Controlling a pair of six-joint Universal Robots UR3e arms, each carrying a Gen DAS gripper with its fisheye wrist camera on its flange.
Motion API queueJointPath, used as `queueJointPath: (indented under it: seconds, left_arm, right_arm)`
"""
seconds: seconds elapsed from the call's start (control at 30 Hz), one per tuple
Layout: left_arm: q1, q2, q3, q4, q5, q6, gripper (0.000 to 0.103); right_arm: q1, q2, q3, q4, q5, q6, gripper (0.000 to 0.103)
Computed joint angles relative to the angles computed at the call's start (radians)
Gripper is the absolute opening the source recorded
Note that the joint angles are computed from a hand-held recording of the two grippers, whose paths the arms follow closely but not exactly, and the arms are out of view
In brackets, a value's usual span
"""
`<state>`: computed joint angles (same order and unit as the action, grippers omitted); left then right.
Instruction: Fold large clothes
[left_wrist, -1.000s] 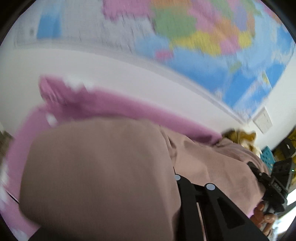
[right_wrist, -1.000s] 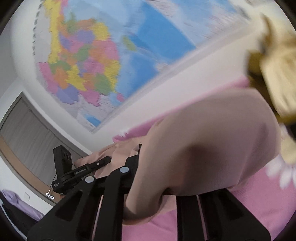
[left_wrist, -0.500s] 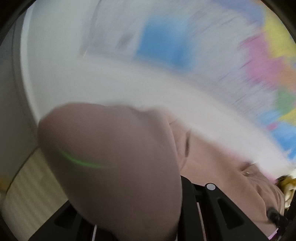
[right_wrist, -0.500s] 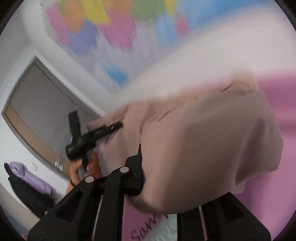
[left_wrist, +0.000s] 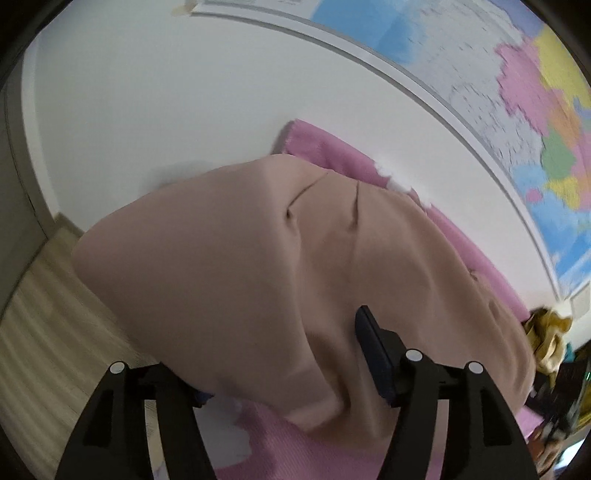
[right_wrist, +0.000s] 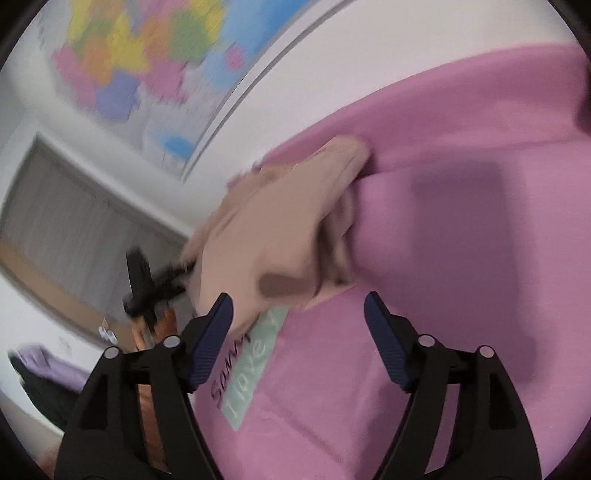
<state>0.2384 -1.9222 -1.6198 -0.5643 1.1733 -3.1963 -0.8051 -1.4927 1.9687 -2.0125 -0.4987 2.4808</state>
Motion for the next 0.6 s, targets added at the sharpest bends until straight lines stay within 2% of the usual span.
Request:
queueJointPath:
  seconds: [0.03,0.1,0.13,0.17,0.2,0.23,0.27,0.33,0.4,0.43,0.5,0.53,0.57,0.6]
  left_arm:
    - [-0.009,-0.006,0.008,-0.002,0.003,0.005,0.062]
    - [-0.040,-0.027,0.039,-0.005,0.042,-0.002,0.053]
    - [-0.054,-0.036,0.054,-0.009,0.063,-0.006,0.045]
    - [-0.070,-0.047,0.069,-0.006,0.098,-0.017,0.034]
    - [-0.085,-0.060,0.085,0.004,0.129,-0.039,0.029]
    - [-0.095,-0.075,0.106,0.007,0.152,-0.056,0.023]
    - [-0.096,-0.078,0.119,-0.002,0.170,-0.058,0.018]
    - [-0.089,-0.086,0.163,-0.028,0.186,-0.063,0.014]
    - [-0.071,-0.089,0.195,-0.038,0.193,-0.084,0.013]
    - [-0.068,-0.096,0.196,-0.018,0.195,-0.102,0.013]
    - [-0.079,-0.101,0.172,0.003,0.215,-0.107,0.015]
    - [-0.095,-0.105,0.172,-0.007,0.243,-0.090,0.021]
    - [-0.106,-0.095,0.131,0.028,0.254,-0.052,0.030]
    - [-0.134,-0.081,0.082,0.086,0.315,-0.040,0.033]
  right_arm:
    - [0.009,0.047,-0.043,0.007,0.010,0.028,0.075]
    - [0.073,0.148,-0.121,-0.079,0.013,0.124,0.074]
    - [0.107,0.184,-0.157,-0.103,0.005,0.151,0.071]
    - [0.164,0.245,-0.229,-0.117,-0.002,0.188,0.055]
    - [0.213,0.297,-0.294,-0.091,-0.001,0.192,0.043]
    - [0.238,0.311,-0.317,-0.094,-0.015,0.200,0.025]
    - [0.264,0.301,-0.311,-0.135,-0.033,0.215,0.014]
    - [0.278,0.244,-0.273,-0.250,-0.028,0.238,0.009]
    - [0.260,0.208,-0.260,-0.335,0.056,0.277,0.007]
    - [0.249,0.183,-0.249,-0.325,0.075,0.259,0.006]
    - [0.247,0.153,-0.265,-0.208,0.038,0.150,0.006]
    - [0.256,0.153,-0.270,-0.182,-0.022,0.118,0.008]
    - [0.256,0.148,-0.261,-0.161,-0.060,0.093,0.014]
    - [0.254,0.150,-0.257,-0.135,-0.084,0.073,0.017]
